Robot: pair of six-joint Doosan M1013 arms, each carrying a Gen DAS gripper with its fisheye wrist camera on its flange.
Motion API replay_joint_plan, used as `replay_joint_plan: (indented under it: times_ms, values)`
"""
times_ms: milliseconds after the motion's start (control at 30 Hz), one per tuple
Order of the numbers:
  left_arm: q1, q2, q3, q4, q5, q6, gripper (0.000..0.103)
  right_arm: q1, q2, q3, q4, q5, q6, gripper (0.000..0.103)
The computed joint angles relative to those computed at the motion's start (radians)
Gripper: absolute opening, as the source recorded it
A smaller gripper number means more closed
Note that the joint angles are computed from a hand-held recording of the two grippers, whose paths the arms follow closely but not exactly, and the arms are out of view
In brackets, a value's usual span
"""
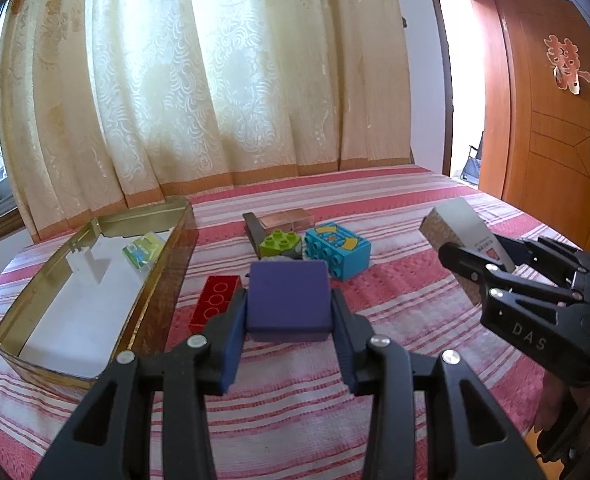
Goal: Organize rigid objects
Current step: 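Lift the purple block with the left gripper while the right gripper holds the white box, then carry the purple block toward the tin tray with the left gripper while the right carries the white box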
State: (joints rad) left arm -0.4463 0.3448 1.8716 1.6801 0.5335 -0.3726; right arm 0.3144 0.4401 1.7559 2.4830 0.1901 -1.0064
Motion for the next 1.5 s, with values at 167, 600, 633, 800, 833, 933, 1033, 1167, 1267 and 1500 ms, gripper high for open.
replay_joint_plan:
  times_ms: [167, 600, 633, 800, 833, 933, 1033, 1167, 1267, 1500]
  values:
    - [-0.002, -0.002, 0.007, 0.037, 0.006, -0.035, 0.039, -0.002, -0.002, 0.006, 0.027, 0.016, -0.022, 0.043]
    - [-0.008, -0.006, 0.024, 0.121, 0.039, -0.121, 0.039, -0.01, -0.004, 0.016, 0.011, 0.061, -0.001, 0.043]
    - [-0.008, -0.007, 0.026, 0.129, 0.041, -0.131, 0.039, -0.01, -0.005, 0.018, 0.02, 0.064, -0.011, 0.043]
    - [-0.007, -0.013, 0.039, 0.179, 0.052, -0.199, 0.039, -0.009, -0.007, 0.024, 0.059, 0.074, -0.048, 0.043]
    - [-0.006, -0.014, 0.042, 0.189, 0.053, -0.211, 0.039, -0.009, -0.007, 0.026, 0.069, 0.078, -0.058, 0.043]
    - [-0.005, -0.017, 0.048, 0.211, 0.059, -0.24, 0.039, -0.007, -0.008, 0.028, 0.11, 0.082, -0.102, 0.043]
    - [-0.006, -0.018, 0.053, 0.228, 0.069, -0.259, 0.039, -0.004, -0.009, 0.028, 0.133, 0.075, -0.131, 0.043]
    - [0.0, -0.021, 0.054, 0.232, 0.057, -0.27, 0.039, 0.002, -0.008, 0.026, 0.171, 0.071, -0.177, 0.043]
    - [0.001, -0.023, 0.055, 0.23, 0.053, -0.27, 0.039, 0.005, -0.007, 0.023, 0.19, 0.062, -0.2, 0.043]
    - [0.006, -0.03, 0.064, 0.201, 0.08, -0.255, 0.039, 0.009, -0.004, 0.013, 0.115, 0.056, -0.133, 0.043]
